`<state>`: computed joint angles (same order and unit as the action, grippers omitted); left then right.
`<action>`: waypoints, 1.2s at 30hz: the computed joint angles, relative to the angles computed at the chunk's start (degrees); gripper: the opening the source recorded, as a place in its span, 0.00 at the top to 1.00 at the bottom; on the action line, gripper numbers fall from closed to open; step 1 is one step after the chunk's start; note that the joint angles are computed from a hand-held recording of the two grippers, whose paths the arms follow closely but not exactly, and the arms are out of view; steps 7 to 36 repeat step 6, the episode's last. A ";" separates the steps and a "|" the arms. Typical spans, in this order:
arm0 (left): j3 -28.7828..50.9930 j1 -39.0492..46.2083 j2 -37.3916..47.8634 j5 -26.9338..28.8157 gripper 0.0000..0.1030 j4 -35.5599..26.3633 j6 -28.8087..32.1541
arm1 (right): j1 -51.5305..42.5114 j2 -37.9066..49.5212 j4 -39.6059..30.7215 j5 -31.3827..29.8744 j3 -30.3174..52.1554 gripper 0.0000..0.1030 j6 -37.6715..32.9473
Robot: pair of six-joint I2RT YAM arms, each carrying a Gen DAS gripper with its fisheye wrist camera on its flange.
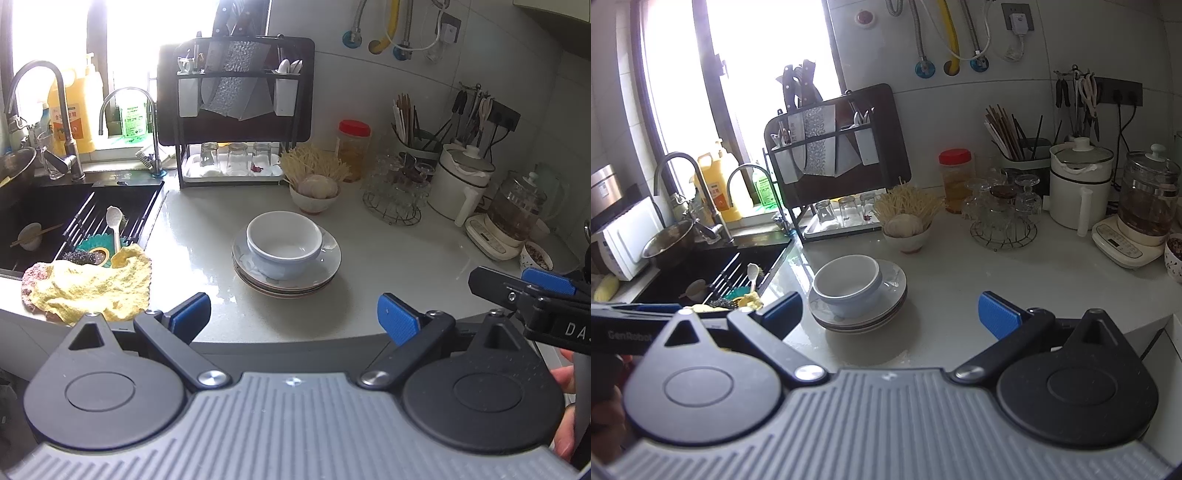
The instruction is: Organize plates and bowls
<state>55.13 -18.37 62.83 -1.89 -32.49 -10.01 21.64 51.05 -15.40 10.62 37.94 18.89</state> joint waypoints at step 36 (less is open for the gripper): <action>-0.06 0.00 -0.09 0.15 0.04 0.16 0.18 | 0.03 -0.33 0.36 0.03 -0.30 0.00 -0.17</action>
